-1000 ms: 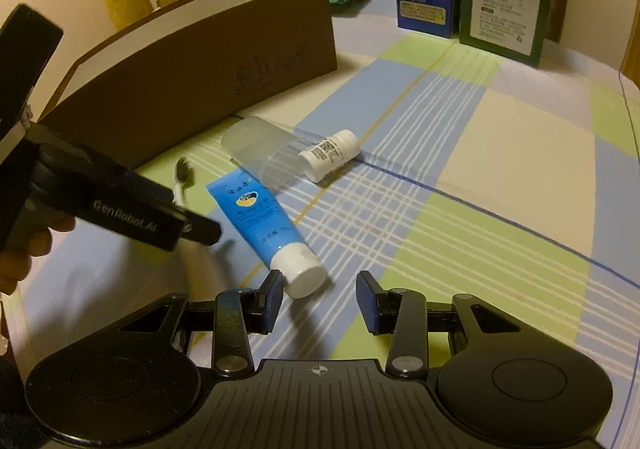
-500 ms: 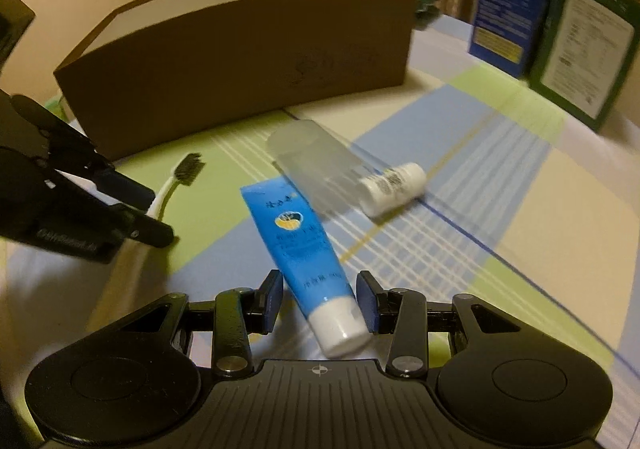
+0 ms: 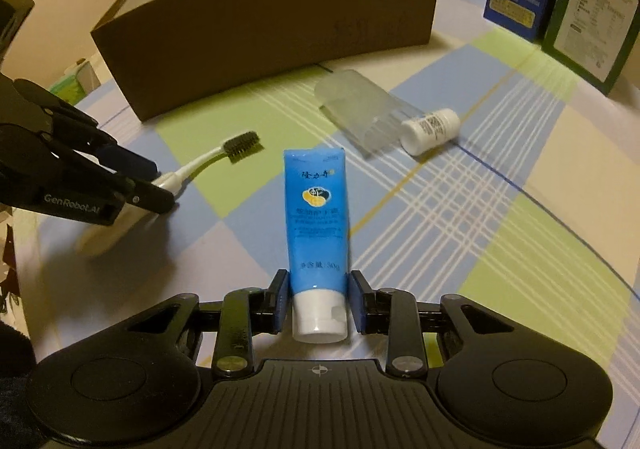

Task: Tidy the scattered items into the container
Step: 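Grasp the white toothbrush with the left tool while the right tool grasps the blue toothpaste tube, then lift and carry the toothbrush and toothpaste over the cardboard box with both tools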

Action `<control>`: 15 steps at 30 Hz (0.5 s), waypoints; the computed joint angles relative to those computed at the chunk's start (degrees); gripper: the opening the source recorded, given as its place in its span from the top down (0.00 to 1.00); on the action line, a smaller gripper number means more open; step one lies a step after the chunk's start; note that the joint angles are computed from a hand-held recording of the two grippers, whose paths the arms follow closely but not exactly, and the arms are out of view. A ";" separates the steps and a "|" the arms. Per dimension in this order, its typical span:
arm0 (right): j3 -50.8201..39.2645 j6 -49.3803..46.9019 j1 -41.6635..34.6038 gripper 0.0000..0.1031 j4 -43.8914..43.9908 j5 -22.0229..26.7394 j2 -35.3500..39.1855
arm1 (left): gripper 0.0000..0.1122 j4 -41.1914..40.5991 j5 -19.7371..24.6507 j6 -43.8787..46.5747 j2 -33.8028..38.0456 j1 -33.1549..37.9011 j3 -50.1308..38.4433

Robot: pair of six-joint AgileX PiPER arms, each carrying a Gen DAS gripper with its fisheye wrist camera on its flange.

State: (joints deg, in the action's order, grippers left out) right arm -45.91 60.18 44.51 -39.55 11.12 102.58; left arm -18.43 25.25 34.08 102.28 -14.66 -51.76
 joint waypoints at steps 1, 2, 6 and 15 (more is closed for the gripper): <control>-0.82 1.89 0.18 0.71 -1.82 0.70 0.64 | 0.75 0.52 -0.28 -0.66 -0.01 -0.31 0.03; -1.45 4.81 0.34 0.68 -4.78 1.04 1.33 | 0.75 1.27 -0.68 -1.42 0.03 -0.71 0.06; -3.25 17.40 1.72 0.60 -16.17 2.87 3.48 | 0.84 2.84 -1.98 -2.59 0.07 -2.18 0.46; -2.33 19.85 6.58 0.73 -14.32 6.40 2.04 | 0.85 -1.15 -2.29 4.68 -5.18 -0.50 6.61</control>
